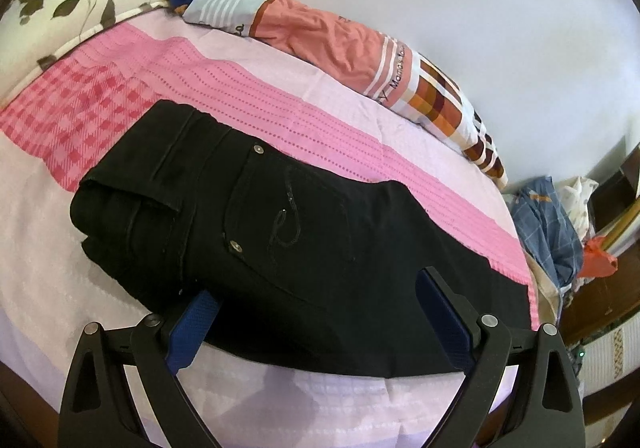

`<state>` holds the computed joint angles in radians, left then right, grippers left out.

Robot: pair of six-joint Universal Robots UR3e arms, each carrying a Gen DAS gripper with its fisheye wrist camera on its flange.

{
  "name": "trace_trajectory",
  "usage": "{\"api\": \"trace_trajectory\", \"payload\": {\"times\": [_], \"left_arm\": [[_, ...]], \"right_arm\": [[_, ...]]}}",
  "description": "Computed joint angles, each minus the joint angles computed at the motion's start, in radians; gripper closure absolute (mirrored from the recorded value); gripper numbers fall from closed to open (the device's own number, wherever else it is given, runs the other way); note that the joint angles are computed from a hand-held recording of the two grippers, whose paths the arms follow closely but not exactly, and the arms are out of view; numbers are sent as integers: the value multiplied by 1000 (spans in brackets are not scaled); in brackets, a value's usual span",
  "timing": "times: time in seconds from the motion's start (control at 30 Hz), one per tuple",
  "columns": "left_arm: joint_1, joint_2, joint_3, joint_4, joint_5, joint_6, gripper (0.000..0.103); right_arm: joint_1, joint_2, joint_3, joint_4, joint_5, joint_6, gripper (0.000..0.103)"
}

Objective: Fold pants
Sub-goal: 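Grasp the frayed hem end of the black jeans with the right tool, then lift the hem end with the right tool and fold it over toward the waistband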

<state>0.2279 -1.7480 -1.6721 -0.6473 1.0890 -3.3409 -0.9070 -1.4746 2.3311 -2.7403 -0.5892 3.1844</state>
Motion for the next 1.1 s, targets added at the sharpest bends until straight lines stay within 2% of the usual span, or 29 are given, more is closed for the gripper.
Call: {"api": "trace_trajectory", "payload": {"times": [0.1,0.17,0.2,0.23,0.37,0.6,0.8,0.97,1.1], "left_arm": [[4,9,4,-21,-7,14,9],[6,18,1,-28,-8,27,9],[6,21,1,-30,-7,33,9],[7,26,-5,-27,-8,38,9],[15,44,-40,9,-13,34,9],[45,79,-86,36,-48,45,9],[59,96,-95,37,-74,61,9],[61,99,-104,46,-81,58,9],[75,102,-113,43,-99,56,9]], "right_arm": [[5,84,34,-229,13,156,56],[9,144,19,-297,14,251,70],[21,152,-1,-275,-8,273,88],[45,154,-39,-214,-45,274,94],[133,114,-148,-121,-120,279,94],[411,195,-468,-102,-114,414,94],[701,458,-824,-125,-126,560,94],[914,752,-1216,42,-164,562,94],[1005,805,-1259,103,-205,523,94]]}}
